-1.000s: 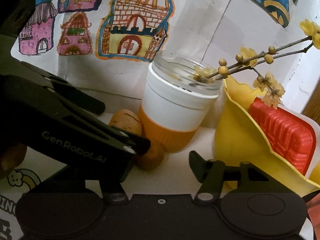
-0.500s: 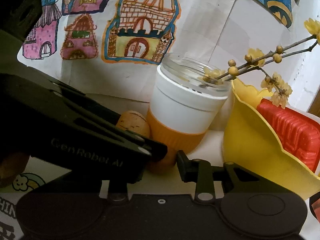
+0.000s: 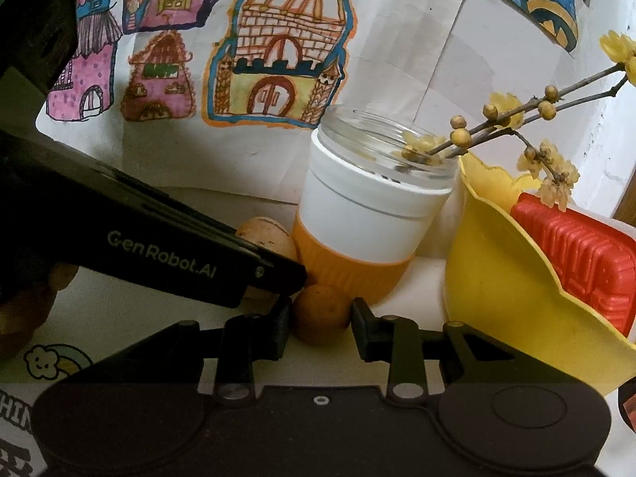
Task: Organize fruits
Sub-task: 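Grasp the tan spotted fruit with the left tool while the right tool grasps the small brown fruit, then carry the tan fruit and the small brown fruit over the steel tray with both tools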
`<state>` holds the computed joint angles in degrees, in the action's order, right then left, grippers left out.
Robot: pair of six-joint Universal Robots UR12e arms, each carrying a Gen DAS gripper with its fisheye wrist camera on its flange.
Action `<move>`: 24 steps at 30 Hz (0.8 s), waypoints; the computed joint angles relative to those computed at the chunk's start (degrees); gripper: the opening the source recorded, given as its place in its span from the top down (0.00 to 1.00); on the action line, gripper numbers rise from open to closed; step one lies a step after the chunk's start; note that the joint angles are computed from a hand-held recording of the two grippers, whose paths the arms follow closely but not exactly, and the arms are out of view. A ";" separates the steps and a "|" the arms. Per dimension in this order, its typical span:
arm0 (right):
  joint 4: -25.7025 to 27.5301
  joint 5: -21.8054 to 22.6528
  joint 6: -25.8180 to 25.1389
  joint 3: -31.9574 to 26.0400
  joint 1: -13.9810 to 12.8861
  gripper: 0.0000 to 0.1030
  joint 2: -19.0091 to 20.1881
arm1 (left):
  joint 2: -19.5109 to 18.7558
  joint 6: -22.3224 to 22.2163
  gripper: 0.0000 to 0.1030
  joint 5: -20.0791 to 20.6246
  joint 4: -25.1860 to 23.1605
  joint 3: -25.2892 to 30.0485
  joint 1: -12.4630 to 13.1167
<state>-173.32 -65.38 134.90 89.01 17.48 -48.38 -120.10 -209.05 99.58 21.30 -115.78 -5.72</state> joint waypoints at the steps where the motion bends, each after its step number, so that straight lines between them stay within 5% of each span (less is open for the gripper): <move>1: 0.06 0.03 0.04 0.02 -0.02 0.67 -0.02 | -0.02 0.11 0.53 0.00 -0.26 0.08 0.01; 24: 1.14 -1.02 -4.71 3.49 -0.26 0.68 -3.64 | 2.69 -0.36 0.57 -0.41 -3.32 -1.84 -1.29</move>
<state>-172.18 -66.41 130.20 92.50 17.22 -52.02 -117.41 -209.41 99.17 17.97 -117.62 -7.02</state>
